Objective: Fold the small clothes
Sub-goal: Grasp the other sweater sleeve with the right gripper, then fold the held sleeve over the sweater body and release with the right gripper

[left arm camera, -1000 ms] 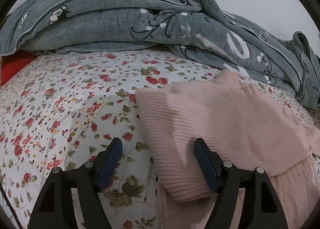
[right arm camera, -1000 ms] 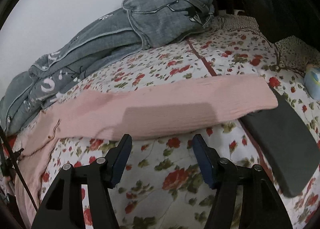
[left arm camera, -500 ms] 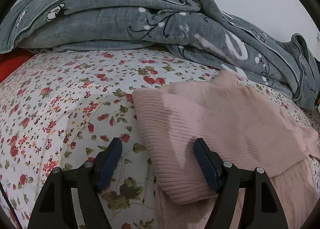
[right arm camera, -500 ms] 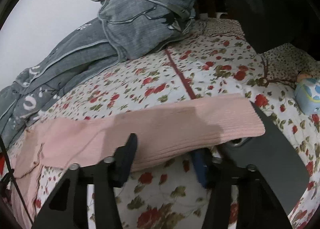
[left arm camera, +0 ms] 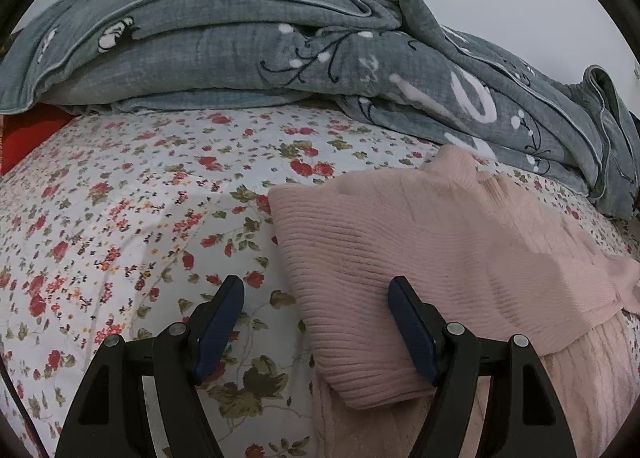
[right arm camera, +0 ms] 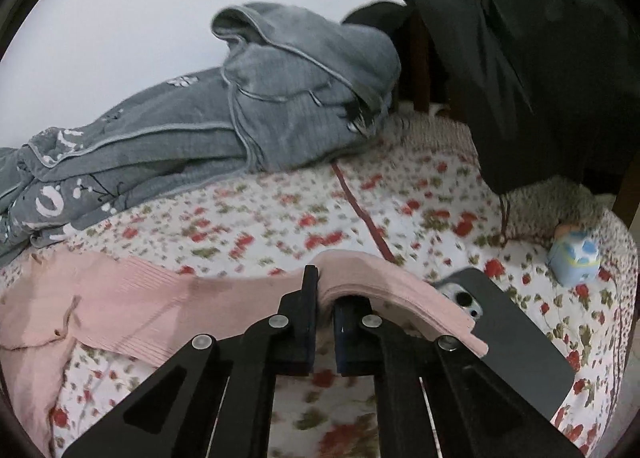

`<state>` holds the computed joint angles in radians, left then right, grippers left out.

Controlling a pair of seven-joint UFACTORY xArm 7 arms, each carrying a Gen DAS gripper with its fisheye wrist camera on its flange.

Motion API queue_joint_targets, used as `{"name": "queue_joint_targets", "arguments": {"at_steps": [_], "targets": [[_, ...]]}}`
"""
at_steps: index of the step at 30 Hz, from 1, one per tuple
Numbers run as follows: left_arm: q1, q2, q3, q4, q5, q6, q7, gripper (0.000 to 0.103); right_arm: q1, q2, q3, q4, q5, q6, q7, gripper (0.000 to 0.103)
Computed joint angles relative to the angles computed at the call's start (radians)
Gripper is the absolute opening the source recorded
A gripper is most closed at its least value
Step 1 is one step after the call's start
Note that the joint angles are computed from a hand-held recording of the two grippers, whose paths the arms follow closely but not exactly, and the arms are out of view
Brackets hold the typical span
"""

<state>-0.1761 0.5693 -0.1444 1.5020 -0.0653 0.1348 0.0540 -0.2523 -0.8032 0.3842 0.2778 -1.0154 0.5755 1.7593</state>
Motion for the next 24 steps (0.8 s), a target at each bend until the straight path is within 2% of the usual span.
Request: {"name": "queue_joint_targets", "arguments": {"at_steps": [6,12,14,16,18,22,24], "targets": [[0.012,-0.032,-0.001,-0.054,-0.011,-0.079,-0.033,0.073,0.021,0.186,0.100,0.215,-0.036,0.090,0.018,0.006],[0.136,-0.028,-0.125,-0.056,-0.084,-0.105,-0.019,0.075,0.055,0.532,0.241,0.588,-0.194,0.219,0.006,0.006],[0.178,-0.016,-0.163,-0.044,-0.118,-0.106,-0.022,0.076,0.086,0.696,0.295,0.743,-0.280,0.284,-0.014,0.006],[0.212,0.000,-0.189,-0.025,-0.155,-0.083,-0.034,0.076,0.140,0.853,0.320,0.882,-0.365,0.325,-0.040,0.006],[0.207,0.004,-0.173,-0.018,-0.178,-0.083,-0.057,0.076,0.219,1.023,0.325,1.038,-0.434,0.355,-0.090,0.006],[0.113,-0.010,-0.033,-0.028,-0.157,-0.106,-0.157,0.076,0.387,1.305,0.292,1.319,-0.488,0.373,-0.241,0.006],[0.091,-0.014,0.003,-0.033,-0.139,-0.118,-0.198,0.076,0.436,1.384,0.272,1.401,-0.472,0.357,-0.248,0.011]]}}
